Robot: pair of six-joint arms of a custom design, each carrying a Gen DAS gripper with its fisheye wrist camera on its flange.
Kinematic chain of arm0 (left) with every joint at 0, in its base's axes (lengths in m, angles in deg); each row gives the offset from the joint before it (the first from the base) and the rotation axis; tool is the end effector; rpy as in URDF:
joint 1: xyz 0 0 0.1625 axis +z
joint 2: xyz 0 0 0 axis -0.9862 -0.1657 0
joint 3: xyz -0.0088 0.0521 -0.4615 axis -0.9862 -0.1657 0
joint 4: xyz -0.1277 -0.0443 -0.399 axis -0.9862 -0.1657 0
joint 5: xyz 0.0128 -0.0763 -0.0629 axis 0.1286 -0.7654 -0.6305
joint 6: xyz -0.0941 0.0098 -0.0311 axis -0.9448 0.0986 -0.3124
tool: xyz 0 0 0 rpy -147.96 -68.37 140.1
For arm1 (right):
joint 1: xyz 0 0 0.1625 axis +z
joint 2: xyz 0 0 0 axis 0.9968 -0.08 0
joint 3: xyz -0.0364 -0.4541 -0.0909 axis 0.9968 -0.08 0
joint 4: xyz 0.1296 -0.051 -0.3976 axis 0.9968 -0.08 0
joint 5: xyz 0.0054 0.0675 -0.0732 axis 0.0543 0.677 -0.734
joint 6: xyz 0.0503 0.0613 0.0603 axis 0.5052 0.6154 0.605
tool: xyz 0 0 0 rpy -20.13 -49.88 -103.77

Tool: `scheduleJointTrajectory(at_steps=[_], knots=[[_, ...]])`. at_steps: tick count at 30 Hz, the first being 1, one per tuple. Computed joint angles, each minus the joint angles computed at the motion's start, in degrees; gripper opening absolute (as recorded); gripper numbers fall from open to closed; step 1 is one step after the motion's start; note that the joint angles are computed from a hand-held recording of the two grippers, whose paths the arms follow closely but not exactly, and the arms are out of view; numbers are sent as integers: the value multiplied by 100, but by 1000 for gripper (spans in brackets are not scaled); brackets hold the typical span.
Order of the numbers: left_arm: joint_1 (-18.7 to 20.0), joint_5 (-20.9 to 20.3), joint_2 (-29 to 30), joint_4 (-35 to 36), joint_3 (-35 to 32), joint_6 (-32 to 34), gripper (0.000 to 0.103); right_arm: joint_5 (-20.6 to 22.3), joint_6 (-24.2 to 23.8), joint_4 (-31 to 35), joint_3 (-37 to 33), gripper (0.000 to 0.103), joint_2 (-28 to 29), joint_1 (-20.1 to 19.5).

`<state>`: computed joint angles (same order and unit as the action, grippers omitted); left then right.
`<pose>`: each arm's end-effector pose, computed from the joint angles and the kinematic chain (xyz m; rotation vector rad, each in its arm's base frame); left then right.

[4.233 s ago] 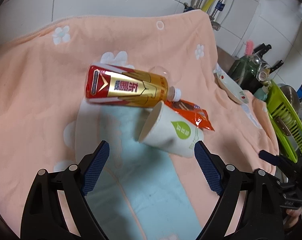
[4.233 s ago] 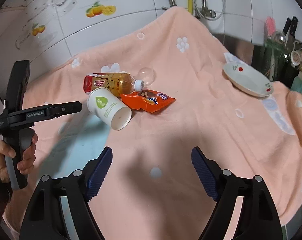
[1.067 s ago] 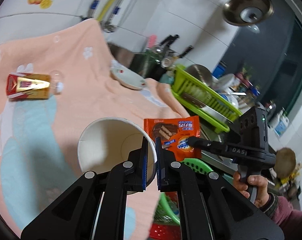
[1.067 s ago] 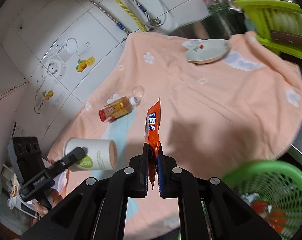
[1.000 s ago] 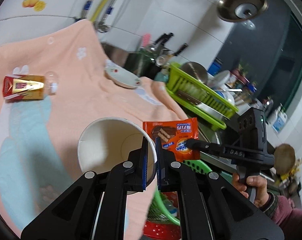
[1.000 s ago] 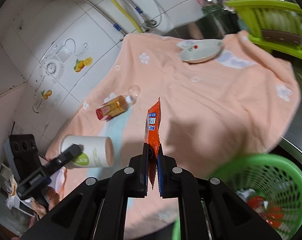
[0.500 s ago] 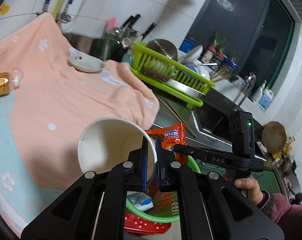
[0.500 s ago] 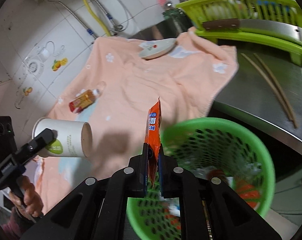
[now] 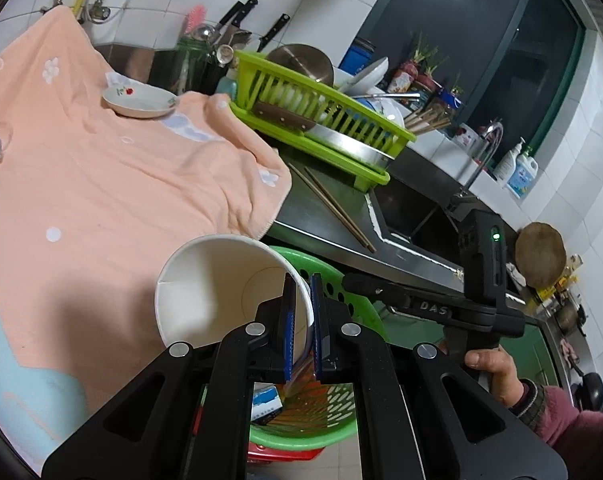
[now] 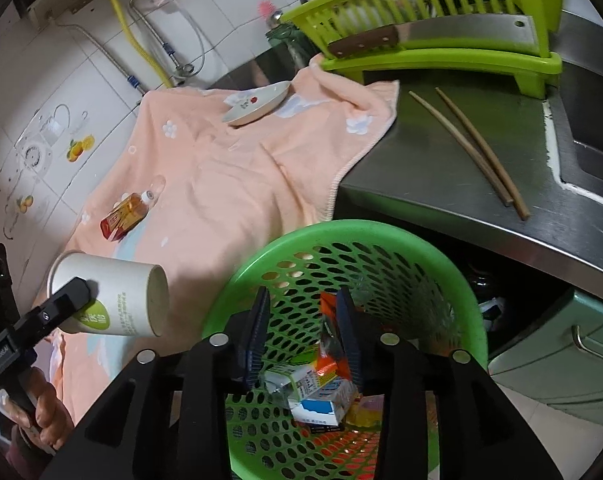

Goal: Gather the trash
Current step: 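Carry the paper cup and orange packet over the green basket and open both tools, then move both tools back over the towel toward the drink bottle and clear cup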

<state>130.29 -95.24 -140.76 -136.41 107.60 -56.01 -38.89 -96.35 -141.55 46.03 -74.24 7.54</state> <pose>-0.2502 -0.5520 0.1720 0.8215 2.7854 -0.8626 0.1421 -0.5665 0.2271 0.2862 -2.7349 0.8906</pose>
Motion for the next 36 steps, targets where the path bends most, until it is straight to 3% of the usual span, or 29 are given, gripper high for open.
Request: scheduleJointTrajectory(at_steps=[10, 13, 15, 23, 36], knots=[[65, 13, 422, 405, -284, -260, 6, -246, -263, -374, 222, 63, -161, 12], [88, 11, 539, 597, -375, -336, 9, -430, -450, -552, 281, 71, -161, 56], [101, 0, 596, 675, -409, -394, 21, -534, -563, -640, 316, 75, -156, 81], [86, 38, 689, 641, -429, -433, 45, -599, -742, -800, 409, 82, -170, 72], [94, 359, 437, 511, -253, -532, 57, -537, -759, -697, 359, 87, -122, 127]])
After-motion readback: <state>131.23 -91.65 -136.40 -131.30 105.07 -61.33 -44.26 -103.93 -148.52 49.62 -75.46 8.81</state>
